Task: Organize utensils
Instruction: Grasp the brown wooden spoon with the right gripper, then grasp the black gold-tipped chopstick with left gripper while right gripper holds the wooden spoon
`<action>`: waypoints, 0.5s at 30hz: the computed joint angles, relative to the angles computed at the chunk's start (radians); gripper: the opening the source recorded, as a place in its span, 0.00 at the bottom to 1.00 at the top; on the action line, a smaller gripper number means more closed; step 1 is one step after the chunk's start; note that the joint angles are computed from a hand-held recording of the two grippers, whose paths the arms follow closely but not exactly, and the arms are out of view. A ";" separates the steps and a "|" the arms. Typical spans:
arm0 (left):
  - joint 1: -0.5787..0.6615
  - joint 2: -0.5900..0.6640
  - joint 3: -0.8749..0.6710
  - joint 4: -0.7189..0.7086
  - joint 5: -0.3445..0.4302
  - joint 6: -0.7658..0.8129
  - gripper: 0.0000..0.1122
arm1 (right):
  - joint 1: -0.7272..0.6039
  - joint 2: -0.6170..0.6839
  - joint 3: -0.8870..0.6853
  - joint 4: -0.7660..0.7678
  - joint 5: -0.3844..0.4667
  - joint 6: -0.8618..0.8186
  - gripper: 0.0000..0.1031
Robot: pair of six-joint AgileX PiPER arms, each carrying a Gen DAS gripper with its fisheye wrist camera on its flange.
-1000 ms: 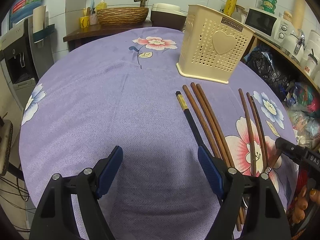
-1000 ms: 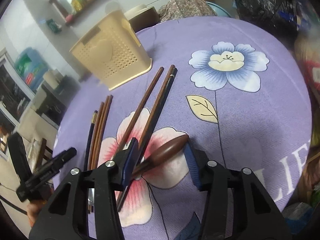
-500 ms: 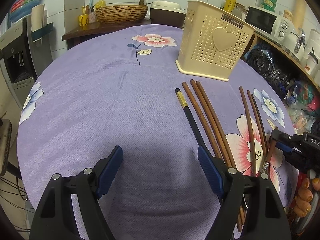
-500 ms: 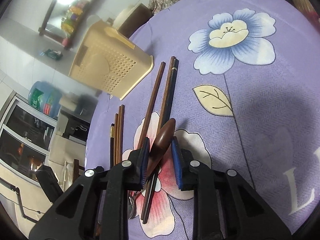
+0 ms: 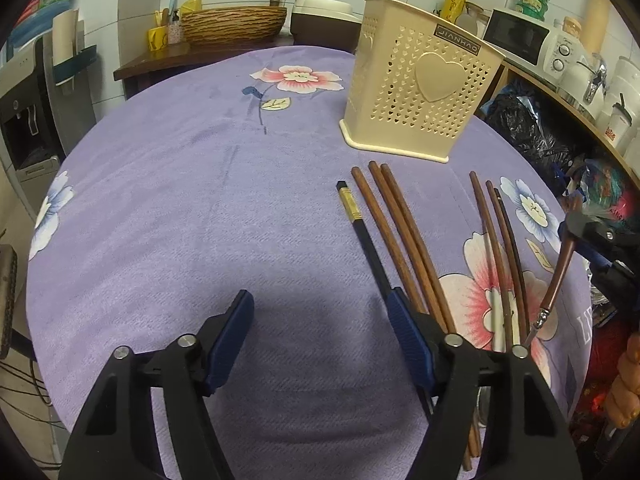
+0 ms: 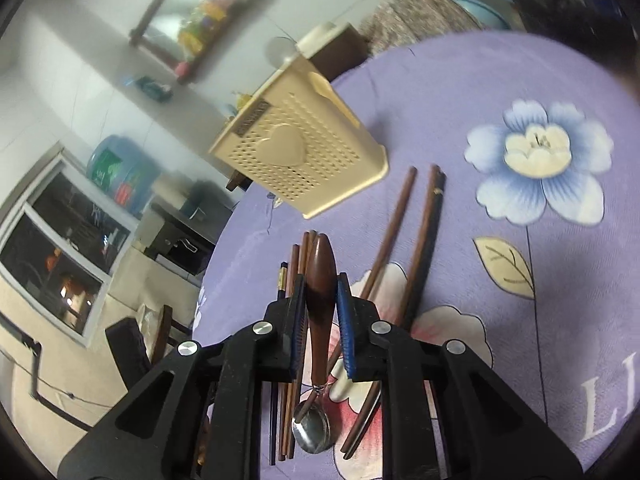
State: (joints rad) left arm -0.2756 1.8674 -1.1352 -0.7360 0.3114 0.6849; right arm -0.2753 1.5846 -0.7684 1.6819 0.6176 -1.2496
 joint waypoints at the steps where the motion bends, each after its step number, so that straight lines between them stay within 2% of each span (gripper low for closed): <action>1: -0.003 0.008 -0.013 0.017 0.010 -0.017 0.55 | 0.013 -0.018 0.005 0.001 -0.021 -0.014 0.16; 3: -0.022 0.025 -0.044 0.092 0.011 -0.089 0.52 | 0.035 -0.046 0.012 0.006 -0.050 -0.037 0.16; 7: -0.055 0.076 -0.145 0.228 0.062 -0.232 0.46 | 0.056 -0.084 0.023 0.005 -0.079 -0.056 0.16; 9: -0.080 0.105 -0.201 0.359 0.074 -0.358 0.41 | 0.061 -0.102 0.032 0.006 -0.092 -0.066 0.16; 11: -0.101 0.129 -0.242 0.483 0.085 -0.477 0.31 | 0.077 -0.123 0.040 0.012 -0.119 -0.084 0.16; 12: -0.109 0.140 -0.259 0.528 0.089 -0.522 0.30 | 0.084 -0.131 0.043 0.017 -0.129 -0.093 0.16; 15: -0.111 0.152 -0.286 0.562 0.104 -0.563 0.27 | 0.098 -0.152 0.058 0.033 -0.149 -0.121 0.16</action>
State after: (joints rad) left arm -0.3866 2.0198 -1.4210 -0.1738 0.4154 0.1221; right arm -0.1778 1.4330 -0.7108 1.7146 0.4681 -1.3704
